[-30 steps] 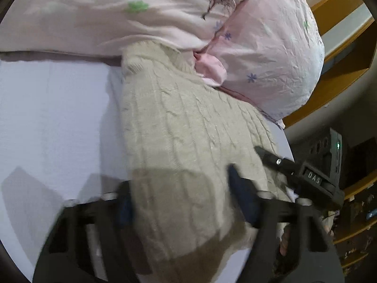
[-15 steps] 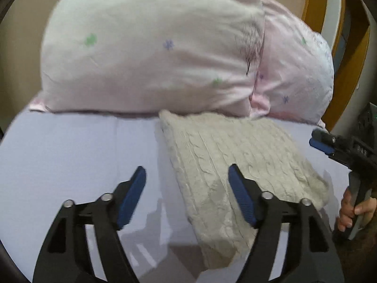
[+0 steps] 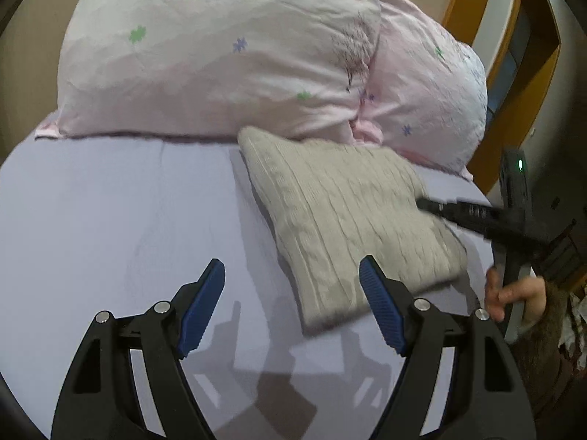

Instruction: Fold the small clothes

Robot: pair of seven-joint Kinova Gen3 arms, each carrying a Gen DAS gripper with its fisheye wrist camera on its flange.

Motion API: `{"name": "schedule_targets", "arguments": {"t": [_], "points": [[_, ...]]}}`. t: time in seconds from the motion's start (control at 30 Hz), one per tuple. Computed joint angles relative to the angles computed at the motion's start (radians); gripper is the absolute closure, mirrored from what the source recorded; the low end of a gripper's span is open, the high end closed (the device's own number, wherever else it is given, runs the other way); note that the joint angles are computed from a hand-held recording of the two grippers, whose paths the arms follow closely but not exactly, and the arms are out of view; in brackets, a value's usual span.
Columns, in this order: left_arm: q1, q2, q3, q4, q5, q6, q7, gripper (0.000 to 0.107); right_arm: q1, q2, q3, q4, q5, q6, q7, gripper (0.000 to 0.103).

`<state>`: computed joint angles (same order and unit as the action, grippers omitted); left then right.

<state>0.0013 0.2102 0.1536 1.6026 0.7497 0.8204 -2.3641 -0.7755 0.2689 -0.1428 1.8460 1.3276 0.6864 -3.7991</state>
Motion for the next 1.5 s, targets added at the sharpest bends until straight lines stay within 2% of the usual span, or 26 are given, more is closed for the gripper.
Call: {"name": "schedule_targets", "arguments": {"t": [0.03,0.07,0.1,0.17,0.27,0.37,0.43,0.53,0.63,0.77,0.83,1.0,1.5], "points": [[-0.017,-0.004,0.018,0.008,-0.004,0.004,0.001,0.028,-0.024,-0.012,-0.001,-0.002,-0.021,0.035,0.024,0.070],[-0.045,-0.013,0.053,0.023,-0.020,-0.001,0.011,0.021,-0.037,-0.019,-0.017,-0.003,-0.027,0.074,0.033,0.052],[-0.054,-0.028,0.071,0.042,-0.038,-0.017,0.023,0.016,-0.036,-0.029,-0.039,0.011,-0.020,0.103,0.024,0.025],[-0.017,-0.056,0.062,0.070,-0.113,-0.059,0.082,0.012,-0.089,-0.027,-0.046,0.017,-0.019,0.184,0.012,0.003],[0.122,-0.083,-0.028,0.107,-0.235,-0.131,0.180,0.007,-0.214,-0.012,-0.017,0.023,-0.059,0.306,0.011,0.002],[0.251,-0.073,-0.109,0.103,-0.357,-0.152,0.294,0.006,-0.213,0.037,-0.088,-0.052,-0.181,0.422,0.096,0.002],[0.268,-0.055,-0.100,0.089,-0.425,-0.147,0.361,0.006,-0.222,0.078,-0.090,-0.097,-0.223,0.444,0.157,0.002],[0.219,-0.030,-0.016,0.074,-0.516,-0.145,0.451,0.006,-0.224,0.124,-0.060,-0.152,-0.255,0.397,0.237,0.002],[0.250,-0.032,-0.019,0.084,-0.595,-0.167,0.525,0.006,-0.222,0.154,-0.041,-0.200,-0.307,0.386,0.304,0.002],[0.269,-0.029,-0.016,0.075,-0.660,-0.165,0.577,0.006,-0.270,0.198,0.011,-0.264,-0.360,0.451,0.382,0.002],[0.265,-0.029,-0.011,0.072,-0.664,-0.163,0.582,0.006,-0.290,0.213,0.026,-0.287,-0.375,0.477,0.400,0.002],[0.261,-0.029,-0.005,0.072,-0.668,-0.162,0.585,0.006,-0.304,0.215,0.048,-0.284,-0.379,0.467,0.394,0.002],[0.259,-0.031,-0.002,0.073,-0.669,-0.162,0.587,0.006,-0.309,0.215,0.056,-0.285,-0.382,0.464,0.397,0.002]]}}
